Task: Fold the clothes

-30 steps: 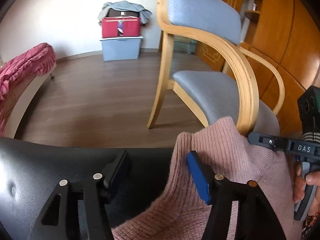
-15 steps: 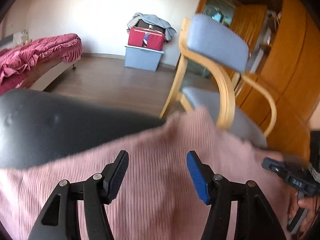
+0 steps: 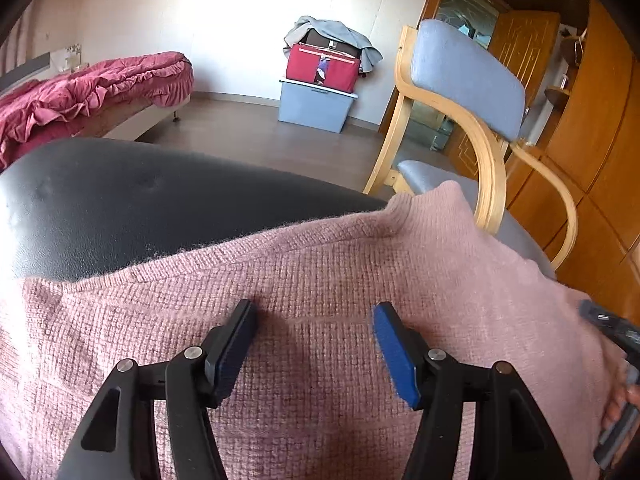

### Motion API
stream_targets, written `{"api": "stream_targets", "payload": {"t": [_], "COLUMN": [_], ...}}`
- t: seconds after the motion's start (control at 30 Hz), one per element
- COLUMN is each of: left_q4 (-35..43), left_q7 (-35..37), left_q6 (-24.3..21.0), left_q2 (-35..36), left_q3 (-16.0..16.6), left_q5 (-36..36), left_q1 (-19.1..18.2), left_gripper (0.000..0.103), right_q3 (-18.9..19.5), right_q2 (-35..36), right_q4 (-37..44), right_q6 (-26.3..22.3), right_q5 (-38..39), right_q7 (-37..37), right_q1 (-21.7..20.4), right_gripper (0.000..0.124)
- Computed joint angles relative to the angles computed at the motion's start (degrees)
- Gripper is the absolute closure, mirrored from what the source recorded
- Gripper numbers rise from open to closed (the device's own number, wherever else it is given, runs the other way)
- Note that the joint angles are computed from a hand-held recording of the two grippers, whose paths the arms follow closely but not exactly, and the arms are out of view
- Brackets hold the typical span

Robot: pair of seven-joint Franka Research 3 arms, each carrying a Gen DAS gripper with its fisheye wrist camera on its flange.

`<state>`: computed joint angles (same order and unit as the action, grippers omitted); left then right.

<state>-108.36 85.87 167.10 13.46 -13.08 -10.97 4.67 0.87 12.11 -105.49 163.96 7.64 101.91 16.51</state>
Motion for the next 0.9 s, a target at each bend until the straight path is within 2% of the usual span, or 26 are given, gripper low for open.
{"api": "stream_targets", "payload": {"t": [0.13, 0.23, 0.3, 0.4, 0.47, 0.63, 0.8, 0.9], "left_q4": [-0.52, -0.99, -0.69, -0.53, -0.57, -0.01, 0.05, 0.18], "left_q7": [1.43, 1.64, 1.27, 2.00, 2.40, 3.82, 3.24, 2.19], "left_q6": [0.86, 1.49, 1.52, 1.44, 1.50, 1.51, 1.49, 1.20], "left_q2": [0.08, 0.04, 0.30, 0.42, 0.41, 0.92, 0.99, 1.00], "left_q3": [-1.14, -1.35, -1.33, -1.82, -2.04, -2.73, -2.19, -1.42], "left_q5": [-2.35, -2.92, -2.77, -3.44, -3.90, -5.60, -4.88, -3.51], "left_q1": [0.63, 0.61, 0.44, 1.03, 1.23, 1.92, 1.40, 0.75], "left_gripper": [0.041, 0.041, 0.041, 0.041, 0.041, 0.041, 0.041, 0.041], "right_q3": [-3.35, -3.55, -2.86, -1.89, -1.77, -0.54, -2.03, -1.89], "right_q2": [-10.76, -14.31, -16.16, -16.70, -16.67, -15.11, -14.88, -14.92], "right_q4": [-11.94, -14.25, -16.33, -18.66, -19.50, -15.70, -16.06, -15.30], "right_q6": [4.98, -3.68, -7.90, -9.12, -6.78, -15.74, -13.27, -14.45], "right_q5": [-9.32, -27.13, -32.05, -32.84, -31.09, -42.64, -39.58, -38.86], "right_q7": [9.49, 26.18, 31.80, 32.96, 31.41, 38.47, 37.88, 36.70], "right_q1": [-0.35, -4.44, -7.43, -10.81, -12.10, -14.51, -14.87, -14.65], "right_gripper": [0.113, 0.113, 0.113, 0.113, 0.114, 0.114, 0.114, 0.113]}}
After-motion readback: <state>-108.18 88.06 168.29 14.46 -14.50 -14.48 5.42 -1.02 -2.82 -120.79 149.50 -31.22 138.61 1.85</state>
